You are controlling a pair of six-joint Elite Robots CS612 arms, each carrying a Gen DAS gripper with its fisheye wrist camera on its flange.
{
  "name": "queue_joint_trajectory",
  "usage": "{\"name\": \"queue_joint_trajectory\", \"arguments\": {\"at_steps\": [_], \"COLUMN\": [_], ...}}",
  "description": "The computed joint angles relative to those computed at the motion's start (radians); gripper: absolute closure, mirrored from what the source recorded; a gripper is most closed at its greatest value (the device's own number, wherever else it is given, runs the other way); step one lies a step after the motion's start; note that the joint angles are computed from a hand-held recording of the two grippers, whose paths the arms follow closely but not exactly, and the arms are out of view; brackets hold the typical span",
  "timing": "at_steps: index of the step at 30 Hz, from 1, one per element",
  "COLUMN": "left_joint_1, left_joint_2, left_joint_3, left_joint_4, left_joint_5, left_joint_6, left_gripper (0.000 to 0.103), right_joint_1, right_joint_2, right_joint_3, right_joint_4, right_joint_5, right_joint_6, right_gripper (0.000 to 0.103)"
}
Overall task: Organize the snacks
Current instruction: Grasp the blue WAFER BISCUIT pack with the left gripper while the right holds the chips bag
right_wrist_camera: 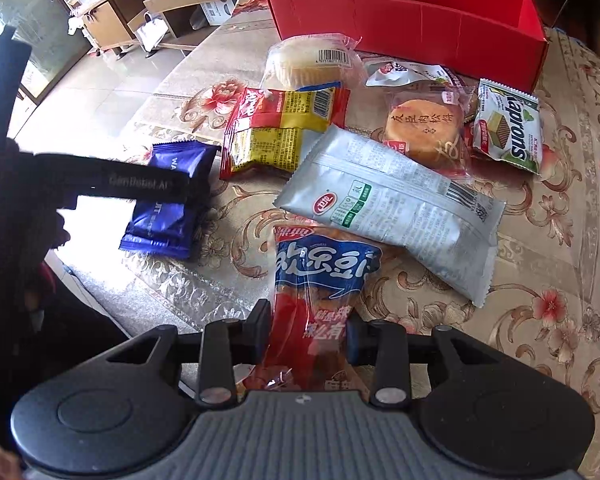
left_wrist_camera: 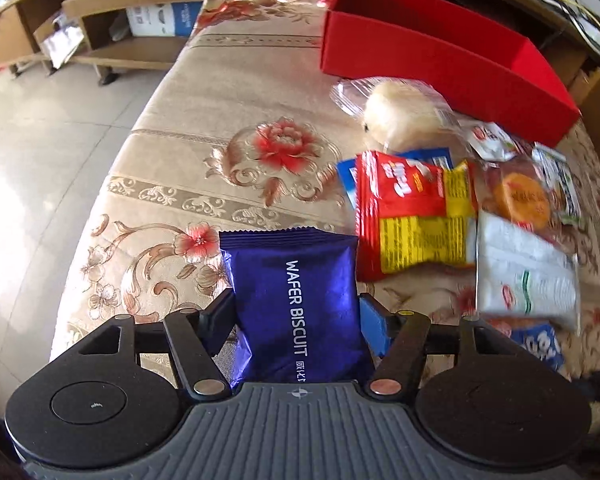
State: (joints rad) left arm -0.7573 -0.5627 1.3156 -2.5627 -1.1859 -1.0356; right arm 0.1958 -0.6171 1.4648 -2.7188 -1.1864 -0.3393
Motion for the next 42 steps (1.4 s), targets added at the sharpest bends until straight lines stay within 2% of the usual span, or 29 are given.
{"name": "queue_joint_trajectory", "arguments": {"at_steps": [2,8,10,12,17,18,22,25,28,30,33,34,35,36,37,38,39,42], "left_joint_1": [-0.005,-0.013,-0.013,-0.006,-0.008,-0.007,-0.010,-0.012,-0.011,-0.012,-0.009,-0.007,-0.005,-0.005,-0.005,-0.006,-0.006,-0.010], "left_joint_2": [0.003,0.019,0.019,0.015,0.015,0.015,0.017,0.020,0.020,0.021,0.019,0.017,0.016,0.015,0.014,0.013,0.012,0.006], "left_joint_3": [-0.008,-0.030,-0.027,-0.012,-0.012,-0.015,-0.014,-0.013,-0.015,-0.015,-0.017,-0.016,-0.013,-0.008,-0.004,-0.001,0.002,0.013], "left_joint_4": [0.018,0.043,0.055,0.027,0.031,0.037,0.026,0.010,0.015,0.014,0.019,0.020,0.014,0.005,-0.003,-0.008,-0.011,-0.018], "left_joint_5": [0.012,0.030,0.037,0.019,0.025,0.022,0.037,0.047,0.041,0.043,0.033,0.022,0.015,0.013,0.014,0.016,0.018,0.028], "left_joint_6": [0.022,0.085,0.064,0.039,0.052,0.052,0.048,0.068,0.072,0.072,0.074,0.082,0.095,0.106,0.112,0.116,0.116,0.106], "left_gripper": [0.030,0.008,0.001,0.000,0.000,0.000,0.000,0.000,0.000,0.000,0.000,0.000,0.000,0.000,0.000,0.001,0.002,0.011], "right_joint_1": [0.004,0.012,0.012,0.012,0.005,0.003,-0.006,-0.007,-0.017,-0.018,-0.011,-0.009,-0.005,-0.001,0.003,0.007,0.007,0.009], "right_joint_2": [0.004,0.018,0.019,0.020,0.025,0.026,0.033,0.038,0.051,0.053,0.051,0.050,0.046,0.043,0.037,0.034,0.032,0.031], "right_joint_3": [-0.006,-0.023,-0.024,-0.022,-0.030,-0.034,-0.047,-0.060,-0.083,-0.088,-0.088,-0.087,-0.085,-0.080,-0.071,-0.062,-0.056,-0.047], "right_joint_4": [-0.001,-0.007,-0.014,-0.022,-0.007,0.002,0.045,0.074,0.119,0.130,0.130,0.132,0.126,0.109,0.083,0.054,0.035,0.011], "right_joint_5": [-0.007,-0.016,-0.016,-0.012,0.027,0.039,0.117,0.142,0.204,0.209,0.184,0.175,0.152,0.122,0.081,0.046,0.028,0.017], "right_joint_6": [-0.005,-0.007,-0.004,0.001,0.039,0.045,0.041,0.056,0.087,0.101,0.072,0.060,0.054,0.056,0.057,0.061,0.061,0.057], "right_gripper": [0.067,0.065,0.065,0.063,0.054,0.049,0.019,0.011,0.000,0.000,0.000,0.004,0.008,0.023,0.043,0.053,0.059,0.061]}}
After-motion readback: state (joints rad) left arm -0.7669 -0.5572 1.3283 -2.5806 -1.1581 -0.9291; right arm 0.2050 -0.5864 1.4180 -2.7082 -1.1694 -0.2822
